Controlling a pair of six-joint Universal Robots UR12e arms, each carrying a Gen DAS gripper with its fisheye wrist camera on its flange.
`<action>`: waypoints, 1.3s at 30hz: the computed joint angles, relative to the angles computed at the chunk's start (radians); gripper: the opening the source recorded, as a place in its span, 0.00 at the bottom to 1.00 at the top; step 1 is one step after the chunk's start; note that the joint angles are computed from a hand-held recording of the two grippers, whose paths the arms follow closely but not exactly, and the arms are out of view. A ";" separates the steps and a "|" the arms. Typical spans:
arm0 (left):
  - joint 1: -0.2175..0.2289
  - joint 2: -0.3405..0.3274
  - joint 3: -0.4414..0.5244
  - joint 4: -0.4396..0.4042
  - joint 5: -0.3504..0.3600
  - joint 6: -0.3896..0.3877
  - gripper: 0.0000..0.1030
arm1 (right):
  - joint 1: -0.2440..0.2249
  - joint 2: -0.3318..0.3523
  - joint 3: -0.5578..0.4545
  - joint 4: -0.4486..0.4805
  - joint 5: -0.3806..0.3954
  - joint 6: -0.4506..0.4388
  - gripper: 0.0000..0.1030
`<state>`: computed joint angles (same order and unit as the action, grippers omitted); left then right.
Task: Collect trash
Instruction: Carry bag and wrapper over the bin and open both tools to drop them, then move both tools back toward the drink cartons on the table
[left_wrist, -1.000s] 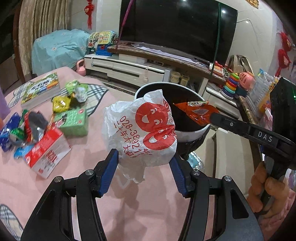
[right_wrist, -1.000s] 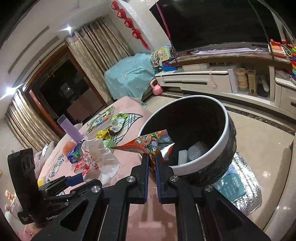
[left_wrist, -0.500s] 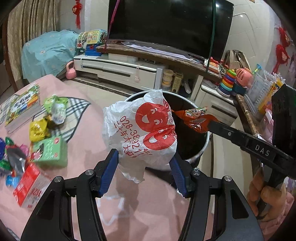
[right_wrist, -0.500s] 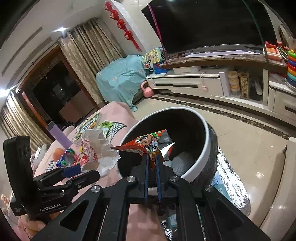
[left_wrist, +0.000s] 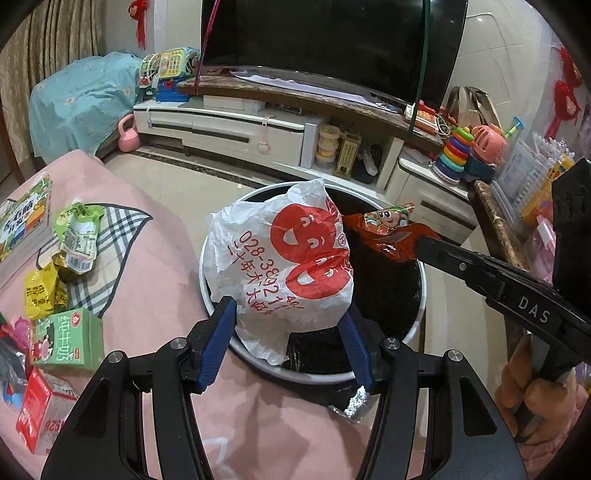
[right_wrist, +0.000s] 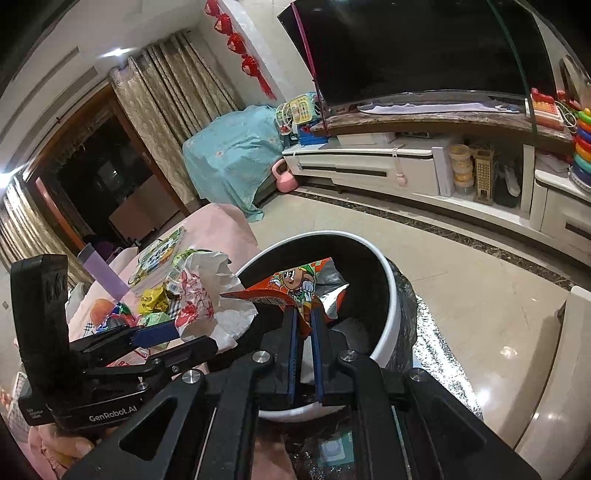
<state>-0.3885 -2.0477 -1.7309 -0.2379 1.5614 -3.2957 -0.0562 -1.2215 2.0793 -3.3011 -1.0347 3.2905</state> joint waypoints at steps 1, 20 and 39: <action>0.000 -0.003 0.004 -0.003 -0.003 0.000 0.54 | -0.002 0.002 -0.002 0.002 0.003 0.000 0.07; 0.006 -0.017 0.018 -0.034 -0.012 -0.011 0.70 | -0.003 0.016 -0.032 0.060 0.008 0.020 0.40; 0.039 0.137 -0.280 0.194 0.082 -0.172 0.73 | 0.041 -0.022 0.053 -0.081 0.050 0.078 0.86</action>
